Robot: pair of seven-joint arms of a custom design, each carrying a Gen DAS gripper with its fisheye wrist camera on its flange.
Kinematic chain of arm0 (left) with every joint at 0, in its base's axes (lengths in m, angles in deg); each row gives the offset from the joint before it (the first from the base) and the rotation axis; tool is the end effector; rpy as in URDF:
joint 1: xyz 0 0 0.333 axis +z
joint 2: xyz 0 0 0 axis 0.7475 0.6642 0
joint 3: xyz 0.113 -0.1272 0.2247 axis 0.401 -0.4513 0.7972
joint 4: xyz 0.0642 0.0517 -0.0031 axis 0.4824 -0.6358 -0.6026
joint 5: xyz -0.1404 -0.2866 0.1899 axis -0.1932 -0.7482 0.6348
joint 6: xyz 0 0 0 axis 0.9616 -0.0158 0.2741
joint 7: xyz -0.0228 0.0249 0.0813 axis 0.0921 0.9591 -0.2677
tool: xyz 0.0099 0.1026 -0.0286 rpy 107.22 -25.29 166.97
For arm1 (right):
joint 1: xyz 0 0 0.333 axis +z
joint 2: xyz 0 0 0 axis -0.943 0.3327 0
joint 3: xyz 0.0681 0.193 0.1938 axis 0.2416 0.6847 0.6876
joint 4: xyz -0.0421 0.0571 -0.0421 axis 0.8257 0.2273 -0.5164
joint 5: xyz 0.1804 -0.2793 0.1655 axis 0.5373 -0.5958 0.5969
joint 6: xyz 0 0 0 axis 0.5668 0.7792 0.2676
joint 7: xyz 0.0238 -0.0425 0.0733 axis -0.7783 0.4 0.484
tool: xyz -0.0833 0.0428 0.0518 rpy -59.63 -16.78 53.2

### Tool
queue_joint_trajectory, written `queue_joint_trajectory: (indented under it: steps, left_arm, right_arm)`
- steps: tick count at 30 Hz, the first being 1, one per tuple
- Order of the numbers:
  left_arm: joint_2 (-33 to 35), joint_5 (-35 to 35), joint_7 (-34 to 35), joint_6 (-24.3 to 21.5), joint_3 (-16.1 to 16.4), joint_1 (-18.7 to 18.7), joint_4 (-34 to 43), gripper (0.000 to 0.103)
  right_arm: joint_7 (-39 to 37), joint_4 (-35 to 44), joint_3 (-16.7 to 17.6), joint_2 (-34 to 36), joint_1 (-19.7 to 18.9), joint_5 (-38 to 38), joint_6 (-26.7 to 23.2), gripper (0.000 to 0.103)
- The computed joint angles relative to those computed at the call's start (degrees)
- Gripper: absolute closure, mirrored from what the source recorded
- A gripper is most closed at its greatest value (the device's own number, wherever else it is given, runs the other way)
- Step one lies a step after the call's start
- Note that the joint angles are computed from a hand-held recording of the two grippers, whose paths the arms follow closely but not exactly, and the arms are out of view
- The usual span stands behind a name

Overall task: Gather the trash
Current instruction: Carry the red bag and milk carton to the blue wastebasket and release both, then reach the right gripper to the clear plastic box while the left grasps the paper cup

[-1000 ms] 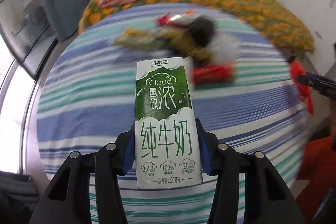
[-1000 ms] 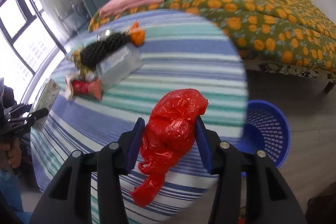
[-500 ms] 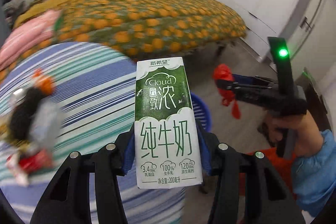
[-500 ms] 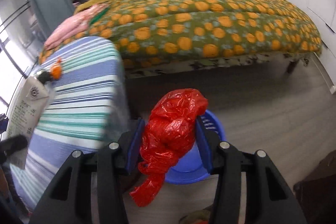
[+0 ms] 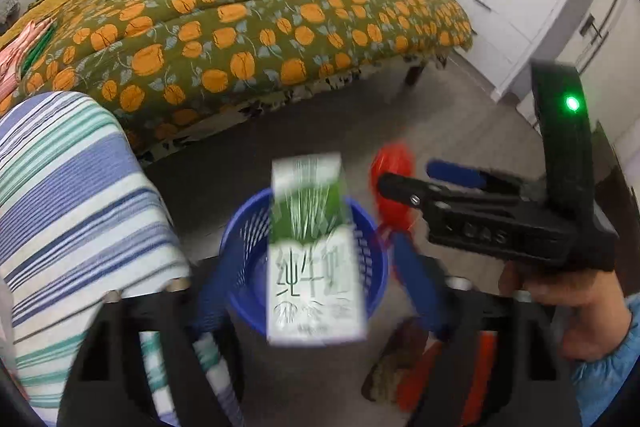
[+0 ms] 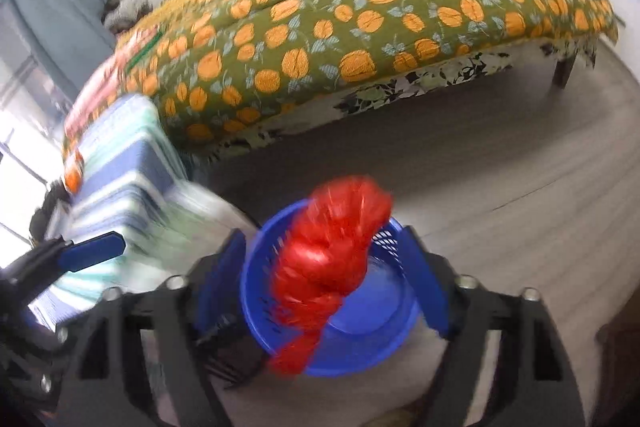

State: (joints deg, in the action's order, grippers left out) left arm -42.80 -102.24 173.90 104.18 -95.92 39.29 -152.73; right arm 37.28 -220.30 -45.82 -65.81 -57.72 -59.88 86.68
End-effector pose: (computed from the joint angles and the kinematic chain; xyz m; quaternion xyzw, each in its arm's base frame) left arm 0.5143 -0.1897 0.5308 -0.3998 0.8695 -0.2892 0.0211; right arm 0.4656 0.1021 0.4913 -0.5226 0.7931 -0.1123 0.2920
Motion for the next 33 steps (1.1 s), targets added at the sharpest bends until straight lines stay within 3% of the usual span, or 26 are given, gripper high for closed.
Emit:
queue_joint_trajectory:
  steps: [6,10,14,18,21,26,33]
  left_arm:
    - [-2.2,-4.4,0.8,-0.3,1.3,0.9,0.2,0.018]
    - [-9.8,-7.2,5.9,0.8,4.2,2.1,-5.6,0.014]
    - [-18.5,-7.2,10.0,0.8,8.3,4.6,-13.5,0.01]
    - [-24.4,-3.4,11.3,2.0,11.9,10.1,-20.3,0.01]
    - [-25.2,1.4,11.5,4.7,13.8,15.4,-22.7,0.01]
    - [-19.8,6.7,9.5,9.1,15.5,22.1,-20.3,0.007]
    - [-10.6,10.0,7.7,13.0,15.4,25.8,-14.7,0.007]
  right_arm:
    - [4.8,-1.3,2.0,-2.7,-3.0,-4.1,1.8,0.024]
    - [11.9,-0.8,6.7,-5.0,-6.1,-12.8,0.4,0.018]
    - [17.0,2.3,11.6,-5.0,-6.1,-22.1,-3.2,0.014]
    - [17.7,7.2,14.7,-1.8,-1.1,-27.4,-5.3,0.013]
    - [14.0,14.0,15.6,5.1,5.1,-27.1,-5.1,0.013]
    - [3.6,30.3,15.0,20.7,13.7,-21.8,-7.7,0.013]
    - [-3.2,55.7,11.7,41.0,21.0,-19.9,-19.9,0.013]
